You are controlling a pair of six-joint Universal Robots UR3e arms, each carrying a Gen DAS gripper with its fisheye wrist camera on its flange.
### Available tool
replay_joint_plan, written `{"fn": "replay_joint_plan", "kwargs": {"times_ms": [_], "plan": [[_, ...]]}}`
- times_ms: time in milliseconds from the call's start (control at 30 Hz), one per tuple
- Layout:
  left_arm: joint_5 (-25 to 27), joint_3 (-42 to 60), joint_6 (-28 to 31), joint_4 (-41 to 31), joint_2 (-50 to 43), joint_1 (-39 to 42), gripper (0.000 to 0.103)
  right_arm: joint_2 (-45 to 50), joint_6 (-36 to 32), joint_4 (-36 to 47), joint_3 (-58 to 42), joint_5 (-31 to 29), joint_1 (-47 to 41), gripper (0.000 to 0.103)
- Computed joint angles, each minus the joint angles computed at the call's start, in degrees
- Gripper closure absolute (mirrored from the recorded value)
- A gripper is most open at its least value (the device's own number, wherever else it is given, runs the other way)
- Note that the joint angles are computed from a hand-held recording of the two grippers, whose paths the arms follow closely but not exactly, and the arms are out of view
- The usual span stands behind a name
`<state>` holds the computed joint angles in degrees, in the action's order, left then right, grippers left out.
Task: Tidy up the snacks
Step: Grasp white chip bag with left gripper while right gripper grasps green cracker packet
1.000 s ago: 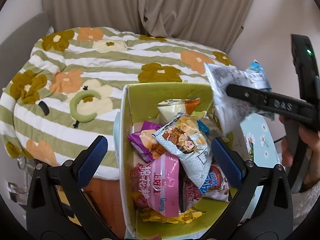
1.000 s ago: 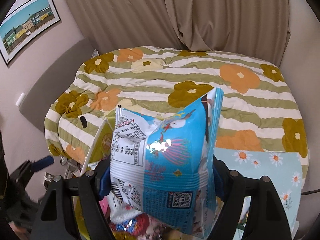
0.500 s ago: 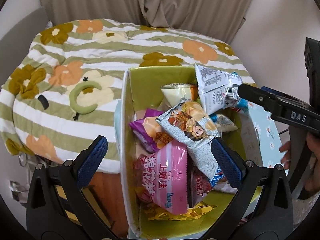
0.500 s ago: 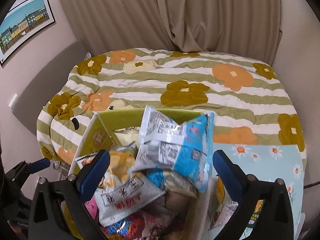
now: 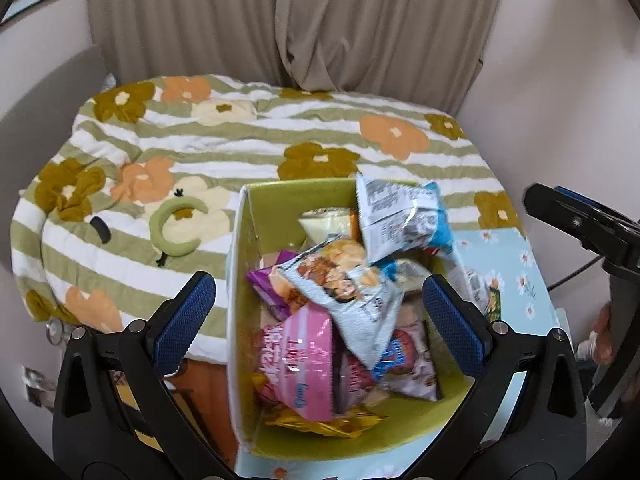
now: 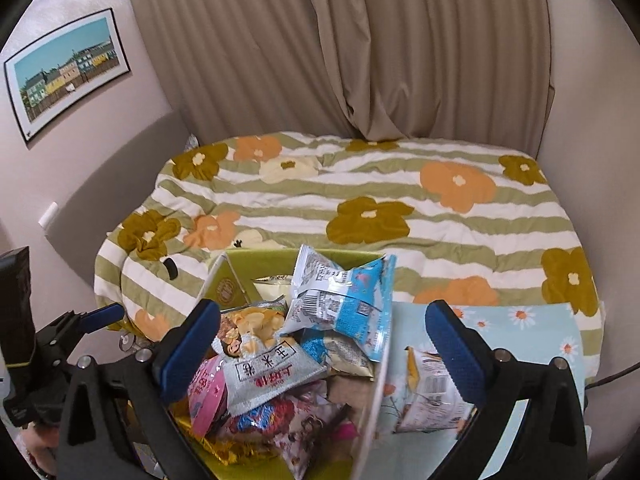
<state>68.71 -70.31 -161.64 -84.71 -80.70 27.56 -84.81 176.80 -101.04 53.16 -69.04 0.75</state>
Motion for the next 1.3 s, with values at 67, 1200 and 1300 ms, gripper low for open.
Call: {"fn": "replay_joint_plan", "kwargs": {"times_ms": [67,1200,1300], "plan": [[1.65,1.03,-3.22,0.13,0.52,-2.74,0.001,-4.36,-3.35,1.00,3.26,3.64,-4.36,0.001],[39.35,43.11,-44.59,0.53,-52.32,-57.73,0.001,-19.10,-56.37,16.23,39.78,12.16,-51.38,0.001],[39.18,57.97,-43.76,-6.90,-62.97,-57.22,0.001,-19.07,-53.20,7.88,47.37,10.30,-49.21,0.001]]}}
